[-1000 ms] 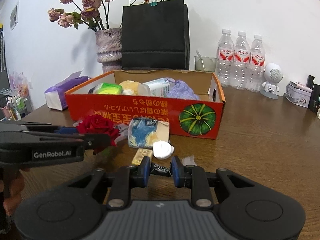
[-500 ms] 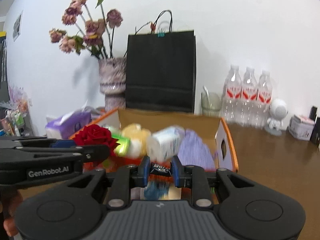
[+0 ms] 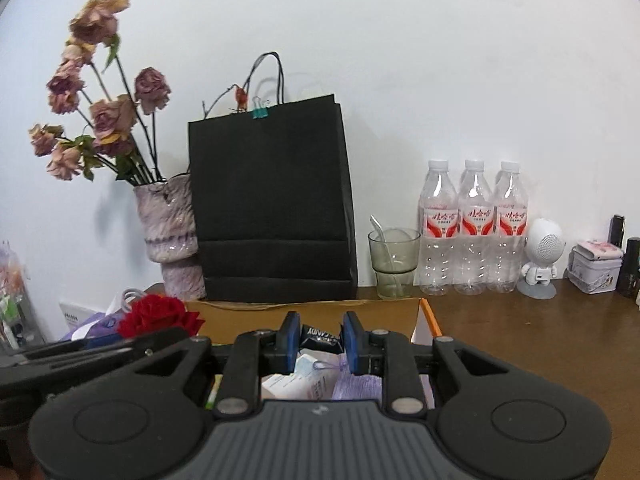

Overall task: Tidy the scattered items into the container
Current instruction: 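Drop the candy into the box with the right tool while the left tool drops the rose in, then lift both open tools out of the box and move back to the items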

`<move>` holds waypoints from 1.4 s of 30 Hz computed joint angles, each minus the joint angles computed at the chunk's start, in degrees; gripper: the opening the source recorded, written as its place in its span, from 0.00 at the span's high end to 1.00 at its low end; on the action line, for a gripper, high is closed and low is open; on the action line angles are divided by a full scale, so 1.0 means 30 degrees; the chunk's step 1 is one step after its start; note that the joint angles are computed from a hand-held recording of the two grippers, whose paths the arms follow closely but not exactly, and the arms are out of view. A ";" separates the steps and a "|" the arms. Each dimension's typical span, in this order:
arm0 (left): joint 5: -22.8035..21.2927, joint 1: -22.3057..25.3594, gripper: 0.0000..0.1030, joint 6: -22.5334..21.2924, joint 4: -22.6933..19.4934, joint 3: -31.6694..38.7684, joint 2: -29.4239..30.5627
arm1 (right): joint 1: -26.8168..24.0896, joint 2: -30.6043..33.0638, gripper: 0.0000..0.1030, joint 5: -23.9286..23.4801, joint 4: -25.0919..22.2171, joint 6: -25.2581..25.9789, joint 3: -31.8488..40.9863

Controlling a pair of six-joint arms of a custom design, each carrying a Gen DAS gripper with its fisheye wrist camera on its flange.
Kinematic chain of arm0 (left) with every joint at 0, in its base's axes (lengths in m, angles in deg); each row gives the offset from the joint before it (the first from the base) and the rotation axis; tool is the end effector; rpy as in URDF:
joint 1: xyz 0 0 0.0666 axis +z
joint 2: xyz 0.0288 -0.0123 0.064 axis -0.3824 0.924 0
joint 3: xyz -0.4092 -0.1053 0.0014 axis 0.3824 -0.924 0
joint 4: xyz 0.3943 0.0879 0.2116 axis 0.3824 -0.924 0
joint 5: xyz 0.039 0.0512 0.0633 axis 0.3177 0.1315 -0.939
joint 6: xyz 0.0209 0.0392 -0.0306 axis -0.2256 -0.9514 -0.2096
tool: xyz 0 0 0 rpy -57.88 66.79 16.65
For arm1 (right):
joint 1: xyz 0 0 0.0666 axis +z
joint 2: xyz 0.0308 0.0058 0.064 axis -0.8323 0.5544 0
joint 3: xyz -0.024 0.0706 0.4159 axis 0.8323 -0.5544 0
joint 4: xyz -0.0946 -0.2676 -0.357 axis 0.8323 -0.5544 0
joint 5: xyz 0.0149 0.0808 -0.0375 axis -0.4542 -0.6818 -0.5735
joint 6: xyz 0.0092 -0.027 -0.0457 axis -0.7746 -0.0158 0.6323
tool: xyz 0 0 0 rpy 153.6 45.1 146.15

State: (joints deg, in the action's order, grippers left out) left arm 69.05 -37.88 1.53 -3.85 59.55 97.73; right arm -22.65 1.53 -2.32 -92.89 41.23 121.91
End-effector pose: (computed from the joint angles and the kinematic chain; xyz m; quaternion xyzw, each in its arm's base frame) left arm 0.5982 -0.1757 0.4248 0.1526 0.8097 -0.2171 0.5234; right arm 0.5251 0.3235 0.4409 0.1029 0.8207 0.0030 0.5620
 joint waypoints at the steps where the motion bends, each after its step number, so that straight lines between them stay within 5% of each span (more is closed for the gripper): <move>1: -0.0292 0.0008 0.63 -0.0018 -0.0130 0.0231 0.0248 | -0.0081 0.0075 0.79 -0.0258 -0.0194 -0.0143 -0.0006; 16: -0.1170 -0.0185 0.62 -0.0910 -0.1521 0.0902 0.1197 | -0.0670 0.0789 0.78 -0.1525 -0.1957 -0.1325 0.0247; 18: -0.1489 -0.0236 0.39 -0.1173 -0.1852 0.1016 0.1203 | -0.0683 0.0797 0.73 -0.1712 -0.2066 -0.1223 0.0303; 19: -0.2027 -0.0307 0.11 -0.1252 -0.1904 0.1003 0.1134 | -0.0686 0.0828 0.52 -0.1851 -0.2246 -0.1136 0.0405; 20: -0.3144 -0.0444 0.00 -0.1278 -0.1712 0.0888 0.1009 | -0.0673 0.0874 0.33 -0.1910 -0.2470 -0.1171 0.0545; 21: -0.4162 -0.0554 0.00 -0.1405 -0.1342 0.0723 0.0872 | -0.0616 0.0905 0.07 -0.1566 -0.2592 -0.1356 0.0627; 22: -0.4403 -0.0549 0.00 -0.1549 -0.1075 0.0610 0.0766 | -0.0574 0.0932 0.00 -0.1167 -0.2732 -0.1463 0.0723; 42: -0.3857 -0.0443 0.00 -0.1314 -0.1281 0.0593 0.0634 | -0.0524 0.0605 0.00 -0.0772 -0.2616 -0.1264 0.0522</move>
State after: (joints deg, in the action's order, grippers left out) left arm 57.48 -39.21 -2.41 -7.69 61.33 99.63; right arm -24.22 3.35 -4.64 -100.73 37.43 123.48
